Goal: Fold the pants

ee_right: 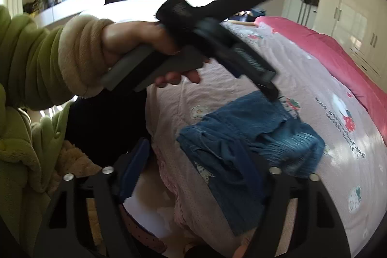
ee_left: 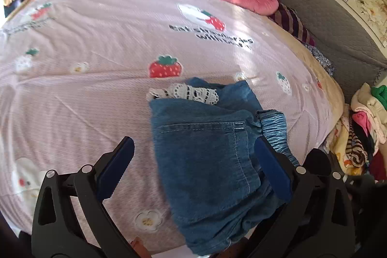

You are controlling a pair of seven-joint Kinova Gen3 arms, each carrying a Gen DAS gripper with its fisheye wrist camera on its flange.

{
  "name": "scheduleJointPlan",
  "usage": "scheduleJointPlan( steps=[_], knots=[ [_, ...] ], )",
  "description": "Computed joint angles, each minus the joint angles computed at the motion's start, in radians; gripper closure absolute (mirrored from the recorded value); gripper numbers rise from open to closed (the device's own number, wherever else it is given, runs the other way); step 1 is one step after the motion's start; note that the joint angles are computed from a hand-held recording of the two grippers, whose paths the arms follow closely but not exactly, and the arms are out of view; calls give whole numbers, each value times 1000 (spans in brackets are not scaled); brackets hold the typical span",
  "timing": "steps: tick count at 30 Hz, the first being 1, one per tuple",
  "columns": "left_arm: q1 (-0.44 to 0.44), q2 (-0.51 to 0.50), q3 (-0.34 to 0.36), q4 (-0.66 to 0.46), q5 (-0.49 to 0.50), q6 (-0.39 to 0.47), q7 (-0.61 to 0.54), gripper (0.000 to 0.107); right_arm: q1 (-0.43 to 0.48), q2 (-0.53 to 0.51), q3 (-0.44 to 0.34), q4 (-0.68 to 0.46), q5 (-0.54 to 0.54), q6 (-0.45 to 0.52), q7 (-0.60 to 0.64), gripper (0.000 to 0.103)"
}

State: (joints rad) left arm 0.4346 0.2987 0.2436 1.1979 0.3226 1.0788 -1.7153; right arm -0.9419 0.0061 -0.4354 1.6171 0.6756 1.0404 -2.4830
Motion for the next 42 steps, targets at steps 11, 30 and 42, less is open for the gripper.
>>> scheduleJointPlan(
  steps=[11, 30, 42],
  knots=[
    [45, 99, -6, -75, -51, 50, 17, 14, -53, 153, 86, -91, -11, 83, 190, 88],
    [58, 123, -3, -105, -59, 70, -19, 14, -191, 228, 89, -155, 150, 186, 266, 80],
    [62, 89, -1, -15, -62, -9, -37, 14, -231, 296, 183, -196, 63, 189, 369, 95]
  ],
)
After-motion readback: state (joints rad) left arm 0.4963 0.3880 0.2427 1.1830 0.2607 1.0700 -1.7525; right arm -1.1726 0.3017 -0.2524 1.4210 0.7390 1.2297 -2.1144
